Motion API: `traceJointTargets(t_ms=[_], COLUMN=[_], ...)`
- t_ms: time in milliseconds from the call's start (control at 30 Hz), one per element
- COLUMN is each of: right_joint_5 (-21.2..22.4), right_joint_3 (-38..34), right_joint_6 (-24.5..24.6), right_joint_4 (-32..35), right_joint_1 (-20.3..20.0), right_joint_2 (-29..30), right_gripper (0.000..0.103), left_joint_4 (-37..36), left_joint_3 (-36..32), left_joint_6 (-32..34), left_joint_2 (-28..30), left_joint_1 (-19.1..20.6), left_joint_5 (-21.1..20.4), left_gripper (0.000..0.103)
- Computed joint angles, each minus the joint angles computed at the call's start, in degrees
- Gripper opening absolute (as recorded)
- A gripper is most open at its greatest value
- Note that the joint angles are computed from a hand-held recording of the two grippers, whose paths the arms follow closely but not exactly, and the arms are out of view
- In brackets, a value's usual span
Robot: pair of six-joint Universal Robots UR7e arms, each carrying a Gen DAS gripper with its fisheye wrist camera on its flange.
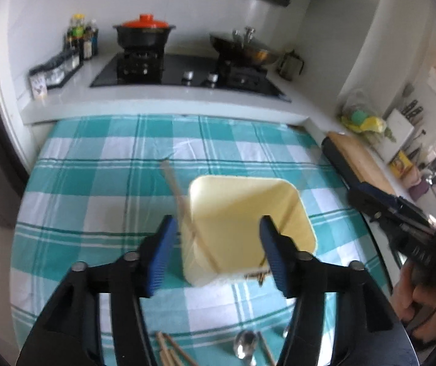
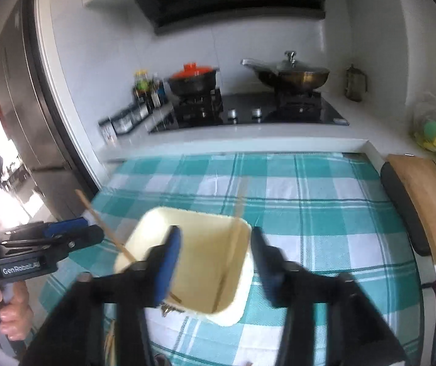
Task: Organize utensils
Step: 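Move both open tools back over the remaining chopsticks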
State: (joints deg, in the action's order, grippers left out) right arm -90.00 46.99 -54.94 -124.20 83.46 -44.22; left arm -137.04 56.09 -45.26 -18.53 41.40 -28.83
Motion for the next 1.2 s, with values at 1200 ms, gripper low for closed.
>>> traceJointTargets(t_ms=[1200], right_joint_5=[1.4], right_joint_3=[46.0], right_joint_6=[-19.0], right_joint_4=[-25.5], right_joint_1=[-22.4], right_joint_2=[-28.4], right_gripper=[0.051], left_joint_4=[25.5], left_joint_3=[38.1], left_joint_6=[-55.4], left_joint_2=[-6.5], left_joint_1=[-10.8], left_joint_5=[-3.9], left_gripper=[0.090])
